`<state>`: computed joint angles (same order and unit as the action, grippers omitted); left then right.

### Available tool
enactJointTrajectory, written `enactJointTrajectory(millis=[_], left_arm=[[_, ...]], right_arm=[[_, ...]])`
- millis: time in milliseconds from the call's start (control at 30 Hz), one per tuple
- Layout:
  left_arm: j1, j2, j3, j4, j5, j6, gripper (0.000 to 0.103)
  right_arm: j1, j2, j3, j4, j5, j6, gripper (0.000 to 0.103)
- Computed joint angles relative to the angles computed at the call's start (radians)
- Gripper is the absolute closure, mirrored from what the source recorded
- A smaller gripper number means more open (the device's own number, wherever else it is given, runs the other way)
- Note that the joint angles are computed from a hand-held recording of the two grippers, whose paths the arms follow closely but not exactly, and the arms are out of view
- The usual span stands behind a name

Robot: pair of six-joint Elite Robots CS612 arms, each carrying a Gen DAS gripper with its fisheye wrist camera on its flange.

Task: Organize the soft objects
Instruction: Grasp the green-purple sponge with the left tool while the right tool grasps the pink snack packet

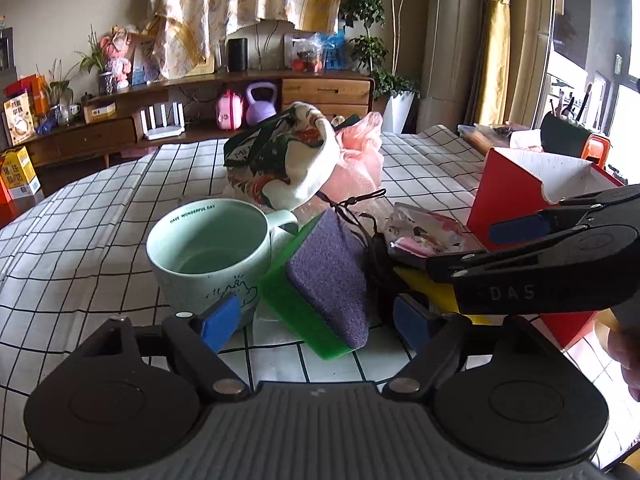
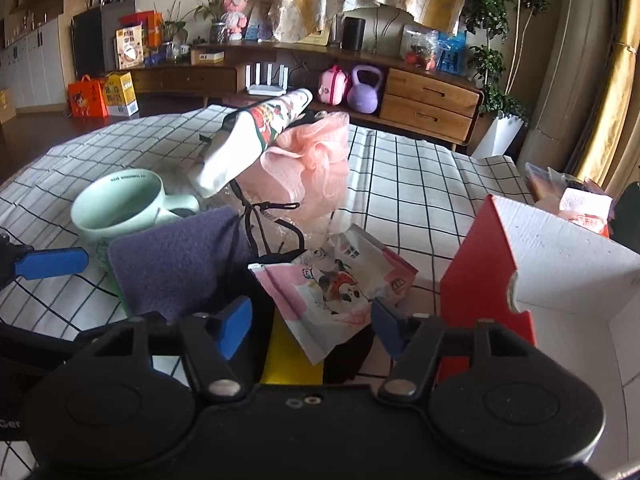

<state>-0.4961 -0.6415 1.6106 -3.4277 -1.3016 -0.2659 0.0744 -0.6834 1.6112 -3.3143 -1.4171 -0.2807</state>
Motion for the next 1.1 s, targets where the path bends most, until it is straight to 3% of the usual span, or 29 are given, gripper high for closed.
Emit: enactJointTrajectory(millis=[167,400,533,767,933,1100], left_arm=[[0.007,0.010,-0.025,0.044,-0.005,-0.035,0.026],[0.015,0.023,-0.046,0.068,-0.030,-0.062,0.038],[0.018,0.027,-0.052,0.070,-0.050,-0.068,0.046],[0.019,0.029,-0.052,0.047,-0.068,-0.075,0.054],[0.013,0.024,-0.045,0.024,-0.056,-0.051,0.065],[0.000,0.016,-0.037,-0.004,-0.017,0.000,0.069]], right_arm=[[0.007,0.026,-0.040,0.017,-0.023,-0.027,0.049],[0.012,0.049,-0.069,0.032,-0.032,-0.044,0.055],[0.013,0.055,-0.073,0.034,-0.036,-0.040,0.063],[0.013,0.053,-0.053,-0.036,-0.037,-0.044,0.084],[0.008,0.043,-0.027,-0.102,-0.040,-0.027,0.090],[0.000,0.028,-0.003,-0.168,-0.052,-0.003,0.099]])
